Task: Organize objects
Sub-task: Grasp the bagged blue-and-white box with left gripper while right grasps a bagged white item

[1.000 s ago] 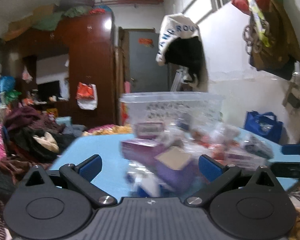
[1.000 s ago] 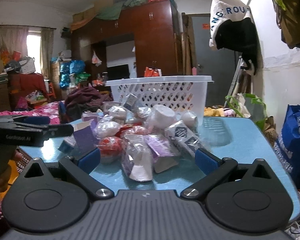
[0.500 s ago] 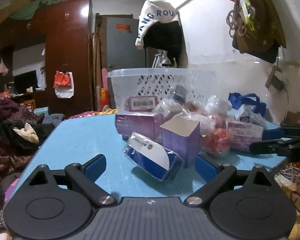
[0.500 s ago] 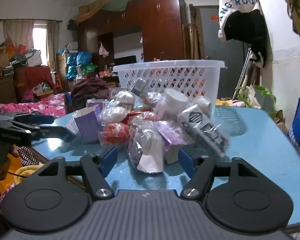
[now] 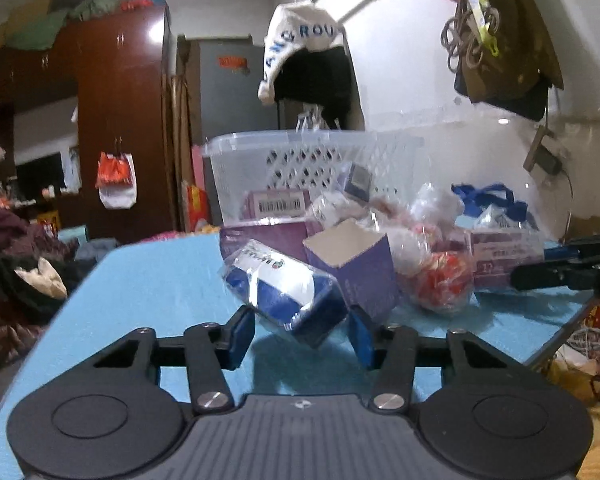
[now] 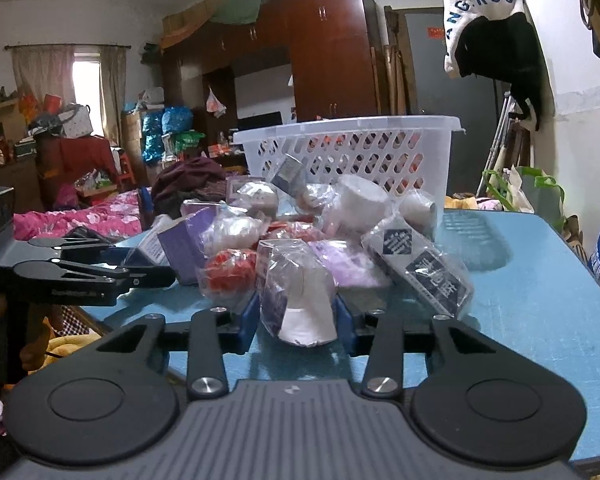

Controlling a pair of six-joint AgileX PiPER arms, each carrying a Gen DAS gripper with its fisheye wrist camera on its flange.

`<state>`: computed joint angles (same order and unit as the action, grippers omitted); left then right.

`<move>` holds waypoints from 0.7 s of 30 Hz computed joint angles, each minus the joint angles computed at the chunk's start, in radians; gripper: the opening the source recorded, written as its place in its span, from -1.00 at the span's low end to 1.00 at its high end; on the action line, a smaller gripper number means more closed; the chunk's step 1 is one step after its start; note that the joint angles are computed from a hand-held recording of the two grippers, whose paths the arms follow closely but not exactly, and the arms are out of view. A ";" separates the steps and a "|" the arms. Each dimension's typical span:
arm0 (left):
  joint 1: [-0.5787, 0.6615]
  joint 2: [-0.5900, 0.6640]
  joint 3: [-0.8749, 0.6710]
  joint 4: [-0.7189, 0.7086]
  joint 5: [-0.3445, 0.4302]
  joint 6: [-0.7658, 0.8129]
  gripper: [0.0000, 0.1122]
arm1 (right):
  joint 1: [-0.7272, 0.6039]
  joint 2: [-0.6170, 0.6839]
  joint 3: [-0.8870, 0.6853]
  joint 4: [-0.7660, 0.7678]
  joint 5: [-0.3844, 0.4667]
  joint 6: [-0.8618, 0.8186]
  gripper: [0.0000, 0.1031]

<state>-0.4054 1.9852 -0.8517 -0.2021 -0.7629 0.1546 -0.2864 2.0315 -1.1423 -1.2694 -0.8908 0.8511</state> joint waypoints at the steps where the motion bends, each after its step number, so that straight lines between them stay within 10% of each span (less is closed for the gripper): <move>1: 0.000 -0.002 0.004 -0.006 -0.011 0.005 -0.05 | -0.003 -0.005 0.009 0.004 -0.006 -0.009 -0.15; 16: -0.022 0.012 -0.028 -0.152 -0.006 0.063 0.34 | -0.009 0.001 -0.012 -0.023 -0.025 0.020 -0.14; 21: -0.019 0.020 -0.053 -0.201 0.043 0.087 -0.12 | -0.012 -0.003 -0.006 -0.021 -0.031 0.015 -0.14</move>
<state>-0.4246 2.0049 -0.9046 -0.4032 -0.7199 0.2415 -0.2982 2.0283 -1.1488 -1.2900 -0.9215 0.8662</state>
